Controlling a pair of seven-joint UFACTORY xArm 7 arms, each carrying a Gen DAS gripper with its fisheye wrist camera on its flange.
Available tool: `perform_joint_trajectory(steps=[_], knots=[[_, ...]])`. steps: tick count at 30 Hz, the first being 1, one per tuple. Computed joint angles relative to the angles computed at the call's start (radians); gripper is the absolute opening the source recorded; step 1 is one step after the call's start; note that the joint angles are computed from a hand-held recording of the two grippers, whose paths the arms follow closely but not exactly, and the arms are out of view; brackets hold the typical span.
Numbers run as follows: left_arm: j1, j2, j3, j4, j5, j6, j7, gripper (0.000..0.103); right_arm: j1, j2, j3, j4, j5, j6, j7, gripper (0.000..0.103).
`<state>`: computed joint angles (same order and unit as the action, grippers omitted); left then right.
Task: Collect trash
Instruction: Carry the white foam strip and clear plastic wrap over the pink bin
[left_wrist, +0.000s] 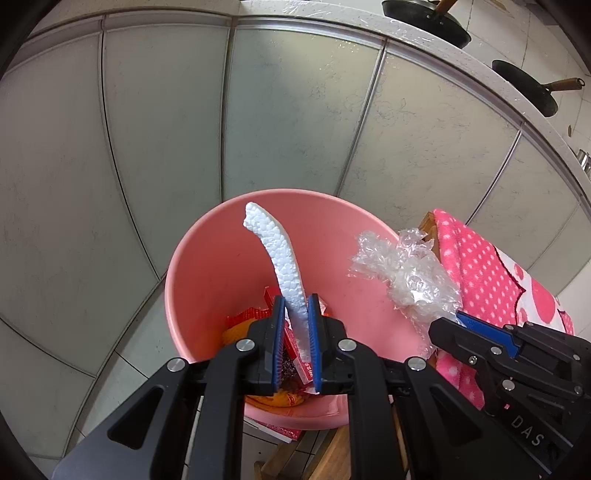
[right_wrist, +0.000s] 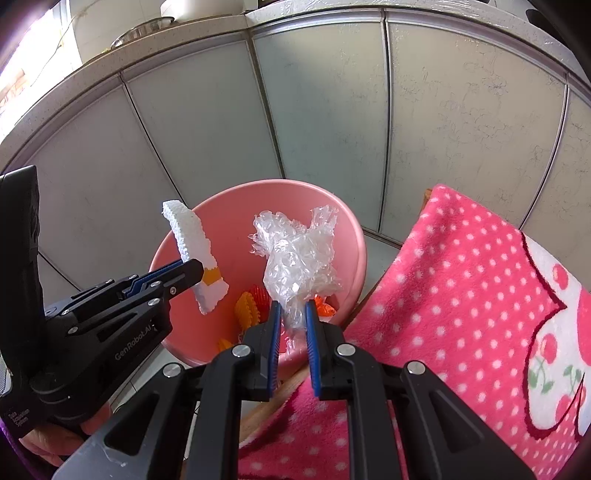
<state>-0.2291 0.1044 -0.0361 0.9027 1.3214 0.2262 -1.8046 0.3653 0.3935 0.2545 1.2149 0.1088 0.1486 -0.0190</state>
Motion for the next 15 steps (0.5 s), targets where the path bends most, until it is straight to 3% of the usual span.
perform_joint_trajectory(steps=[15], knots=[[-0.002,0.005,0.003,0.005,-0.023,-0.007,0.025,0.011,-0.020,-0.009,0.023,-0.020,0.020,-0.027,-0.018,0.013]])
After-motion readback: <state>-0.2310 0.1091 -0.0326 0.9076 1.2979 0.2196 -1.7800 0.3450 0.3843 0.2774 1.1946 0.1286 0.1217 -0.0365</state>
